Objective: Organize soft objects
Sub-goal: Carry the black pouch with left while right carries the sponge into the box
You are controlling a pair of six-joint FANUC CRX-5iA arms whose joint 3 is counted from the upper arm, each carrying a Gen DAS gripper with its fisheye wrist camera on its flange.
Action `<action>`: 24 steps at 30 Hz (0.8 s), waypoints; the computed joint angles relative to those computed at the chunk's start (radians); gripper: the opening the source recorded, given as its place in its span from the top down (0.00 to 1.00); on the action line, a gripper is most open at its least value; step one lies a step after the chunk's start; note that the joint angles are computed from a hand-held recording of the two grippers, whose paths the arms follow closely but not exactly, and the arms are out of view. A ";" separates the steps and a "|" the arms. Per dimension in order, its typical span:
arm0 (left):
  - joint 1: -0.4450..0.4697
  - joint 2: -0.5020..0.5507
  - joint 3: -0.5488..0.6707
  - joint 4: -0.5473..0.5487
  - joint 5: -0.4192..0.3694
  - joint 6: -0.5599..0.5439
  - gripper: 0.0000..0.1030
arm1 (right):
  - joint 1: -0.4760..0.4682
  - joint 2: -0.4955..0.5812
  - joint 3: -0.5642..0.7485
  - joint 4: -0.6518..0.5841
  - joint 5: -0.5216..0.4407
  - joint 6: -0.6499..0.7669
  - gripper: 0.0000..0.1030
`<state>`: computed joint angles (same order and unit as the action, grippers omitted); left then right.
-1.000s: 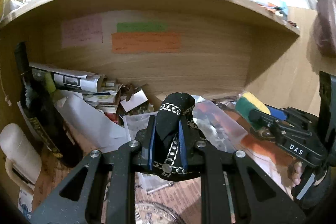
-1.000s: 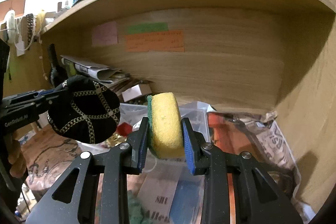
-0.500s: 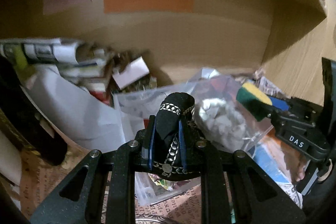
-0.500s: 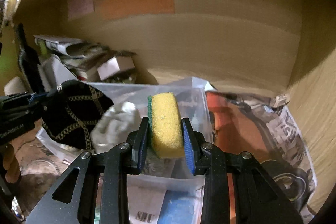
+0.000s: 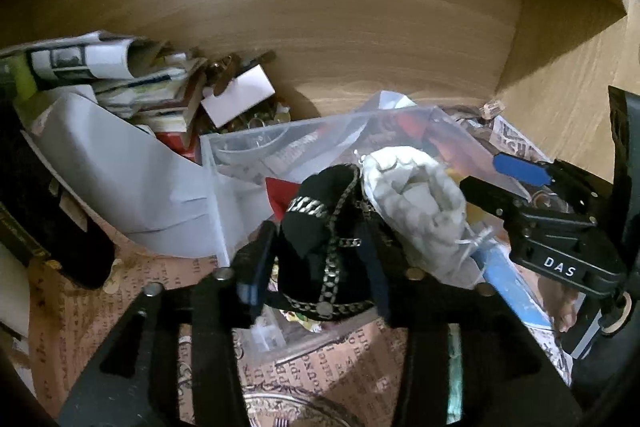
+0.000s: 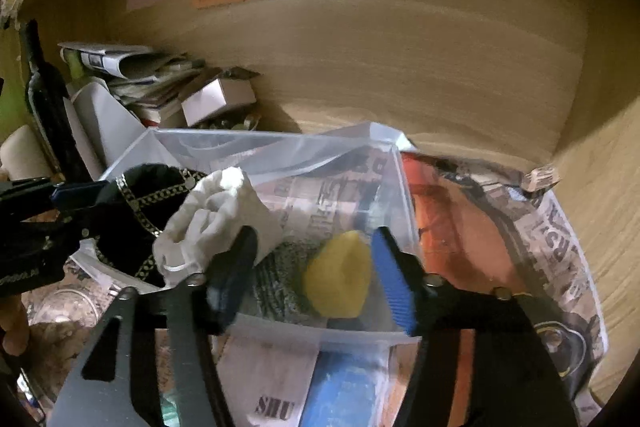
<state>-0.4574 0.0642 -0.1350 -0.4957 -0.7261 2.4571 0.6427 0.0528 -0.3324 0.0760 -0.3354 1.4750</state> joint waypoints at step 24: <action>-0.252 -0.145 -0.064 -0.248 -0.175 0.300 0.10 | 0.050 -0.264 -0.167 -0.236 -0.069 0.196 0.09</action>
